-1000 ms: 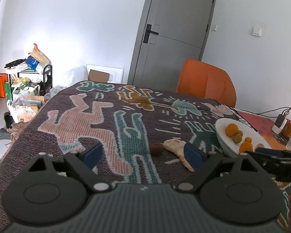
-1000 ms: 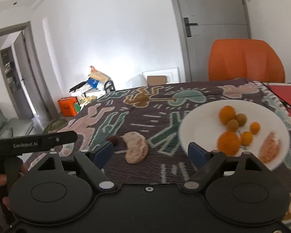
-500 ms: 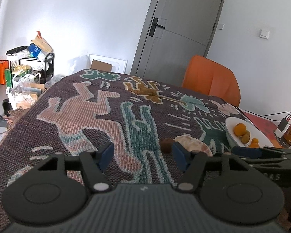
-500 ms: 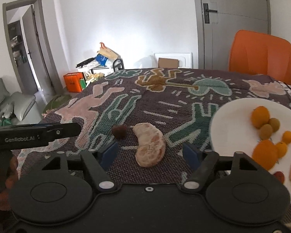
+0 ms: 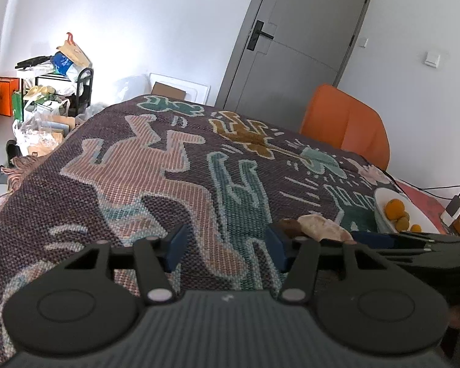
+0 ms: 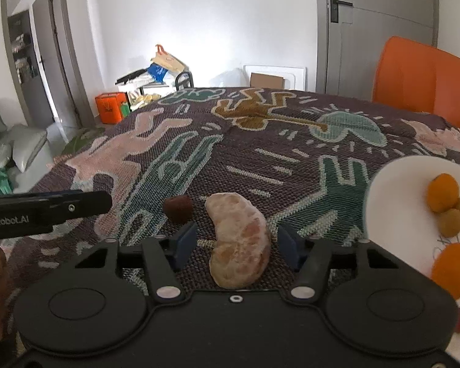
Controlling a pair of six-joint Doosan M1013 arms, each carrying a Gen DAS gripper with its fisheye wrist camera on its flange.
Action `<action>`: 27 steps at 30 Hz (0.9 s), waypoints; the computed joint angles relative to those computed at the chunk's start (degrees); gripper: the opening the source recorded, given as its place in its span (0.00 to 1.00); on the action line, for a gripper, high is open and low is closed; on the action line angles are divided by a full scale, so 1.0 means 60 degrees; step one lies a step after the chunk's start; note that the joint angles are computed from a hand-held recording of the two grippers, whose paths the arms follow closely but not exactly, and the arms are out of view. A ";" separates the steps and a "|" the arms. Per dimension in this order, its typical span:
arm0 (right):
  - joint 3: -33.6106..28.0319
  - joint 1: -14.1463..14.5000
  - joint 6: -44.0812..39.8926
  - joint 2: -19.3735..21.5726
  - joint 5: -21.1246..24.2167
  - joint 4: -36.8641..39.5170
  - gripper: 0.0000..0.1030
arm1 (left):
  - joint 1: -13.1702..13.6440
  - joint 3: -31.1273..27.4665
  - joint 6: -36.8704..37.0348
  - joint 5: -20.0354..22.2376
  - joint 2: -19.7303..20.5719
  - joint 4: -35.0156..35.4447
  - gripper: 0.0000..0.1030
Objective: Organize fruits
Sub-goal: 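Grasp the peeled tangerine with the right tool while the left tool grasps the brown fruit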
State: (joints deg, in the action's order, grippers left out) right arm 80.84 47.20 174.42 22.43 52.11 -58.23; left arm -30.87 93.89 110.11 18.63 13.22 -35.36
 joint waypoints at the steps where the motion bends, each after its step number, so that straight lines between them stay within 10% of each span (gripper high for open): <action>1: -0.0052 -0.0014 -0.0133 0.0040 0.0036 0.0079 0.56 | 0.0010 -0.0012 -0.0001 0.0019 0.0018 -0.0015 0.54; 8: -0.0341 0.0000 -0.0753 0.0260 0.0502 0.0143 0.37 | -0.0030 -0.0118 0.0006 0.0131 0.0107 -0.0025 0.54; 27: 0.0574 0.0263 0.1398 -0.0568 0.0164 -0.1302 0.36 | -0.0431 -0.0608 0.0419 0.0406 0.0450 -0.0136 0.46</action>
State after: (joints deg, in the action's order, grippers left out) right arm 84.29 48.78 182.81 19.03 53.09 -66.04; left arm -33.46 90.24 112.63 21.06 15.92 -36.17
